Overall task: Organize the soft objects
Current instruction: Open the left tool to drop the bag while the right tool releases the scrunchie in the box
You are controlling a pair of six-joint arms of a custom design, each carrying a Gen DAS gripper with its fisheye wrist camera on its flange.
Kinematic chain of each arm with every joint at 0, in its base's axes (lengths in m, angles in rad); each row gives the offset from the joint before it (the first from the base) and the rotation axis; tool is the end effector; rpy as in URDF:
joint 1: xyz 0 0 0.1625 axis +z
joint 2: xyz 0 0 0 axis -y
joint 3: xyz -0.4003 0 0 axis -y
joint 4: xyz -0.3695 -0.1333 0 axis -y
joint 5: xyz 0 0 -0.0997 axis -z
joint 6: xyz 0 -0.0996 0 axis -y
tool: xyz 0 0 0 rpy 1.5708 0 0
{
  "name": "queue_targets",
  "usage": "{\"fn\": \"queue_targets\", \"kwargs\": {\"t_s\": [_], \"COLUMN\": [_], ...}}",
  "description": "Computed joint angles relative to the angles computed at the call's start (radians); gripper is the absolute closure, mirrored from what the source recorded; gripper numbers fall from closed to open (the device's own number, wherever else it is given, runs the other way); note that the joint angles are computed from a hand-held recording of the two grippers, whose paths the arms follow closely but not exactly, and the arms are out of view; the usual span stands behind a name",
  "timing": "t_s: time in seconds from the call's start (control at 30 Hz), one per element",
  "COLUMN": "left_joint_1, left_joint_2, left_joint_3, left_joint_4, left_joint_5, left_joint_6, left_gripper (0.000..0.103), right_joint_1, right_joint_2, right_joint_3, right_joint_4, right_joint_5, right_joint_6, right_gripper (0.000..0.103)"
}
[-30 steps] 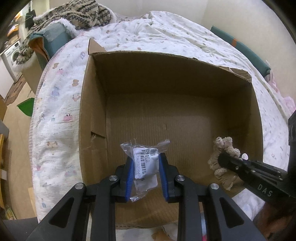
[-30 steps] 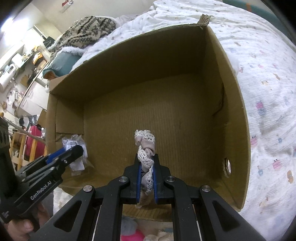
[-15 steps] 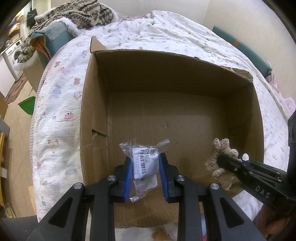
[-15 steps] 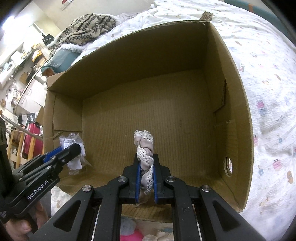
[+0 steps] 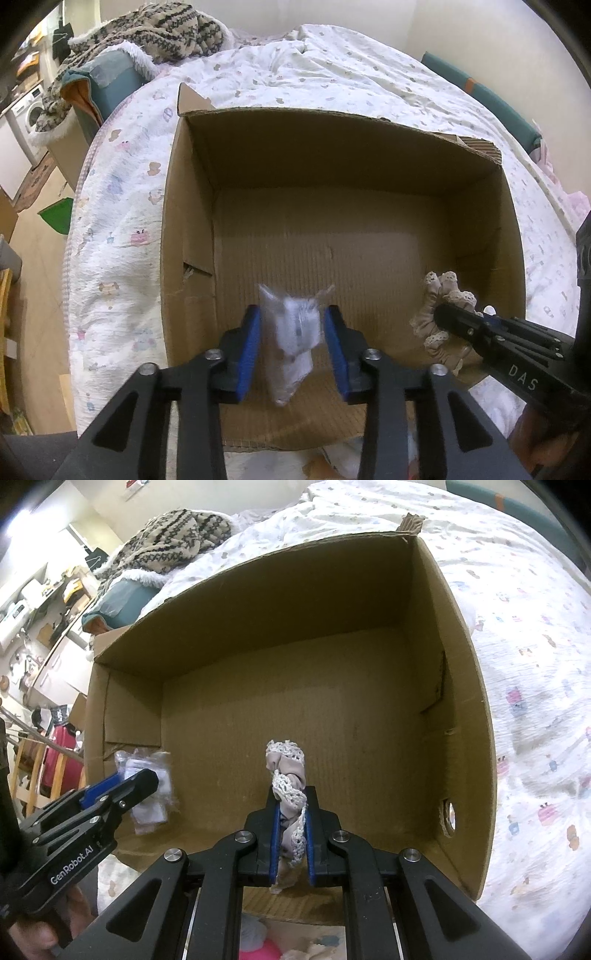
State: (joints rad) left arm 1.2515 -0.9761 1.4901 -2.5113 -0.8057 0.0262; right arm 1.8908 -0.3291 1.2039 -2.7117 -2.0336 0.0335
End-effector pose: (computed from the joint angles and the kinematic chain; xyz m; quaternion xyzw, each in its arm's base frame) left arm -0.0172 -0.6963 0.2882 0.0780 0.9068 -0.2475 0.3322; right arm 0.3156 -0.6701 -0.0515 0.1076 -0.9592 0.1671 0.2011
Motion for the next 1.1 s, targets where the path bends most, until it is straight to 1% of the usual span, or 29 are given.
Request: {"fn": "queue_targets", "kwargs": {"t_s": [0.17,0.27,0.33,0.37,0.43,0.47,0.5,0.53,0.63,0.9,1.0,1.1], "left_joint_1": [-0.007,-0.007,-0.009,-0.009,-0.009,-0.008,-0.009,-0.009,-0.01,-0.01,-0.013,-0.015], "left_joint_2": [-0.003,-0.004,-0.006,-0.006,-0.007,-0.009,-0.01,-0.011,-0.012,-0.021,-0.02,-0.029], "left_joint_3": [0.008,0.009,0.014,0.015,0.016,0.018,0.021,0.022,0.024,0.031,0.034,0.047], "left_joint_4": [-0.02,-0.024,-0.041,-0.047,-0.051,-0.055,-0.062,-0.068,-0.081,-0.097,-0.102,-0.12], "left_joint_5": [0.004,-0.001,0.003,0.004,0.002,-0.001,0.001,0.002,0.003,-0.001,0.019,0.027], "left_joint_6": [0.017,0.019,0.029,0.034,0.036,0.037,0.04,0.044,0.055,0.059,0.056,0.06], "left_gripper": [0.064,0.054,0.052,0.052,0.048,0.046,0.046,0.046,0.046,0.044,0.04,0.04], "right_joint_1": [0.003,0.005,0.007,0.007,0.009,0.01,0.013,0.016,0.021,0.021,0.021,0.022], "right_joint_2": [-0.003,-0.007,-0.008,-0.01,-0.014,-0.016,-0.018,-0.019,-0.022,-0.028,-0.029,-0.034], "right_joint_3": [0.008,0.018,0.019,0.023,0.03,0.033,0.037,0.043,0.047,0.047,0.048,0.055], "right_joint_4": [-0.018,-0.039,-0.05,-0.059,-0.079,-0.093,-0.111,-0.138,-0.168,-0.167,-0.172,-0.175], "right_joint_5": [-0.007,-0.012,-0.017,-0.02,-0.026,-0.031,-0.038,-0.048,-0.056,-0.058,-0.059,-0.058], "right_joint_6": [-0.006,-0.015,-0.023,-0.025,-0.028,-0.029,-0.03,-0.035,-0.051,-0.04,-0.035,-0.029], "right_gripper": [0.091,0.091,0.09,0.086,0.073,0.058,0.034,0.028,0.028,0.028,0.028,0.028]}}
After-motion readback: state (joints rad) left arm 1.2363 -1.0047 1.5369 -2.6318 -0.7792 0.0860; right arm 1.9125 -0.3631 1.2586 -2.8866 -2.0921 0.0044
